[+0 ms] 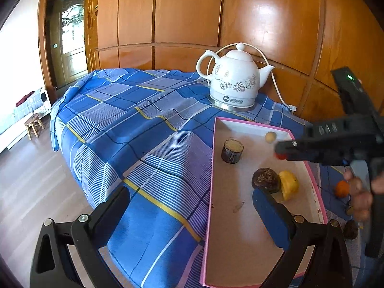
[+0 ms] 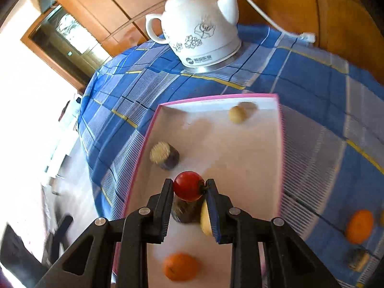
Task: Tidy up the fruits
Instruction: 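Lower the red tomato into the tray and open the right gripper, then withdraw the right gripper and move the left gripper toward the dark brown round fruit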
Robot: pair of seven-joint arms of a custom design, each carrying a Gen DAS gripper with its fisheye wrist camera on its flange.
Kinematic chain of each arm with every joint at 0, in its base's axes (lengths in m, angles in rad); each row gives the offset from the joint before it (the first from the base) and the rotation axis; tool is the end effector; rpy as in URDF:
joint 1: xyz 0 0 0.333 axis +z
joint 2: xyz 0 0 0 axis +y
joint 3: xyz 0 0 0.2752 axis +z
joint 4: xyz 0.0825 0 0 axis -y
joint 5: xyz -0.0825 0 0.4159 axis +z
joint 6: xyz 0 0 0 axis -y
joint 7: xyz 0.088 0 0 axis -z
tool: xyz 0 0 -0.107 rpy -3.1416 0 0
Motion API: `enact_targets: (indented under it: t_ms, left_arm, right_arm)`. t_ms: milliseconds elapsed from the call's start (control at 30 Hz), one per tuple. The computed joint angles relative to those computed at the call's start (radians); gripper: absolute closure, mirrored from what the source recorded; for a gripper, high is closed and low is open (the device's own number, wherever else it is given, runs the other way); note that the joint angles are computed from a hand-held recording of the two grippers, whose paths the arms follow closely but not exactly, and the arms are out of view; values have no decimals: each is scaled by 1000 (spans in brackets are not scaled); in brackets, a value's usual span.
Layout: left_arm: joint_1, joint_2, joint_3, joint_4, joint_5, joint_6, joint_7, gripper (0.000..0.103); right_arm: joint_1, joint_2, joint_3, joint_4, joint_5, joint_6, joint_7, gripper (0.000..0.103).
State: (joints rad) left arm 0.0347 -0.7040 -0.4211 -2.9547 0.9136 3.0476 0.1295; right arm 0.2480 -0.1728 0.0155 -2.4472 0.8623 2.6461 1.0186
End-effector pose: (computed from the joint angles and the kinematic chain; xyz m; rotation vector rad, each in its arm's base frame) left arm 0.3455 -0.1704 0.3298 -1.8486 1.5837 -0.7986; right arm 0.5067 0.1157 0.3374 -1.8764 1.6659 0.0575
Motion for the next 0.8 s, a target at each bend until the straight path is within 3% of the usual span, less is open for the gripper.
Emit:
enact_targets:
  t_ms: [67,267,433,667,800]
  left_arm:
    - [-2,0,3,-2,-2,2,2,0]
    - [7,1,-9,1,-9,9,-10,0]
    - [-15,-3,5,0,-20,9,0,0]
    - [-92,3,50,10,-60,-59,58,0]
    - [-117,-1,48,16,-64,-87,77,0]
  right_arm:
    - [4,-5,-3,-1,33,11,1,67]
    - [-6,-104,-13,-92,26,35,-6,67]
    - [-30,-212,0,-210,-83,74,28,67]
    - [-78,-393,19,-387,-258,102,73,67]
    - [-121,-505,42,-476,-348,103,97,67]
